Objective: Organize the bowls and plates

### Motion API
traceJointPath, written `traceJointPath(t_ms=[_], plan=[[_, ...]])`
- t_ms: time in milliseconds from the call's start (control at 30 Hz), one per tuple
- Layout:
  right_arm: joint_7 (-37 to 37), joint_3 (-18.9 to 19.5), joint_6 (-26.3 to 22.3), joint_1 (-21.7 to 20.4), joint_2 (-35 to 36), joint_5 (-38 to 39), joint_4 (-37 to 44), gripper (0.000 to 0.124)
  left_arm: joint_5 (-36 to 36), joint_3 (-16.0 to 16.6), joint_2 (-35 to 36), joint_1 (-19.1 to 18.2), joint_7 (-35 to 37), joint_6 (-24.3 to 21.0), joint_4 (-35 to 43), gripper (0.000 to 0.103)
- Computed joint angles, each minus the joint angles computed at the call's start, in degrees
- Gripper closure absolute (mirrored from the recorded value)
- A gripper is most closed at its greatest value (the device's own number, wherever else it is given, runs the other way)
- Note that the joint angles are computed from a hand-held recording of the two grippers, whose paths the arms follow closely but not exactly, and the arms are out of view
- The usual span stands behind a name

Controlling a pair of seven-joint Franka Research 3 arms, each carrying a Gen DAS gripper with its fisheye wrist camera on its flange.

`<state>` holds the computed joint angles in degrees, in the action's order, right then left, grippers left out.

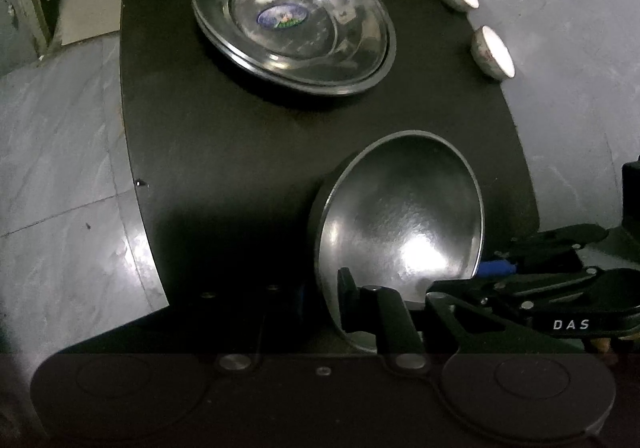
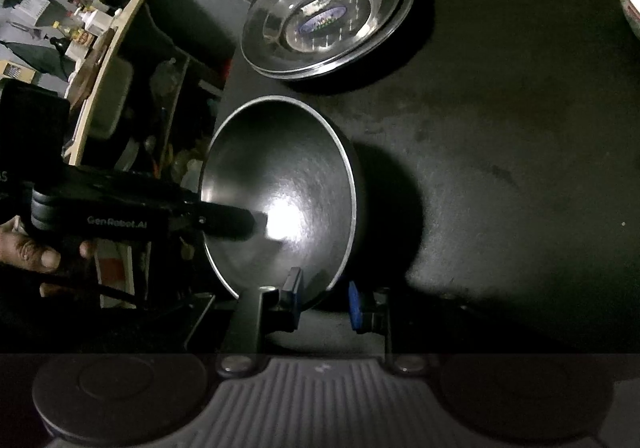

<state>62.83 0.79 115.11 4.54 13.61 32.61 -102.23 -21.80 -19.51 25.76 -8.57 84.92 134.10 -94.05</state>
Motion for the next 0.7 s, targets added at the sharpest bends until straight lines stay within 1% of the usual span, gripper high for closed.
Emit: traceJointPath(t_ms=[100, 133, 233, 400, 467, 567, 600, 633, 667, 700], plan=[[0.7, 0.1, 0.5, 0.2, 0.4, 0.0, 0.3, 0.097, 0.0, 0.0, 0.3, -0.1, -0.2, 0.7, 0.1, 0.086], [0.7, 0.1, 0.6, 0.2, 0.4, 0.3, 0.2, 0.094, -0.2, -0.1, 0.6, -0.1, -0.1, 0.9, 0.2, 0.085], [0.8, 0.1, 1.2, 0.1, 0.4, 0.9, -0.3, 0.090, 0.1, -0.1, 0.7, -0.1, -0.4, 0.9, 0.2, 0.082], [0.7, -0.1, 4.0, -0.1, -1.4, 2.2, -3.2, 0.086, 2.0, 0.8, -0.8, -0.5, -2.8, 2.0, -1.4, 0.068], [0.6, -0.3, 5.8, -0.3, -2.5, 2.8, -4.7, 0.086, 2.0, 0.9, -2.0, -0.1, -3.0, 2.7, -2.6, 0.064], [0.2, -0.6, 9.0, -0.5, -4.3, 3.6, -7.1, 0.085, 2.2, 1.0, -3.7, 0.1, -2.8, 4.0, -4.0, 0.060], [0.1, -0.7, 10.1, -0.5, -4.8, 3.9, -7.8, 0.083, 2.3, 1.0, -4.3, 0.1, -2.6, 4.7, -4.4, 0.058], [0.2, -0.8, 11.5, -0.5, -5.5, 4.2, -8.7, 0.075, 2.2, 0.9, -4.7, 0.2, -2.1, 5.3, -4.7, 0.057], [0.6, -0.9, 13.0, -0.3, -6.2, 4.0, -9.6, 0.071, 2.1, 0.8, -4.9, 0.1, -1.7, 5.7, -4.6, 0.052], [1.3, -0.9, 15.1, 0.1, -7.0, 3.4, -10.6, 0.064, 1.9, 0.6, -5.1, 0.1, -1.0, 6.2, -4.5, 0.047]])
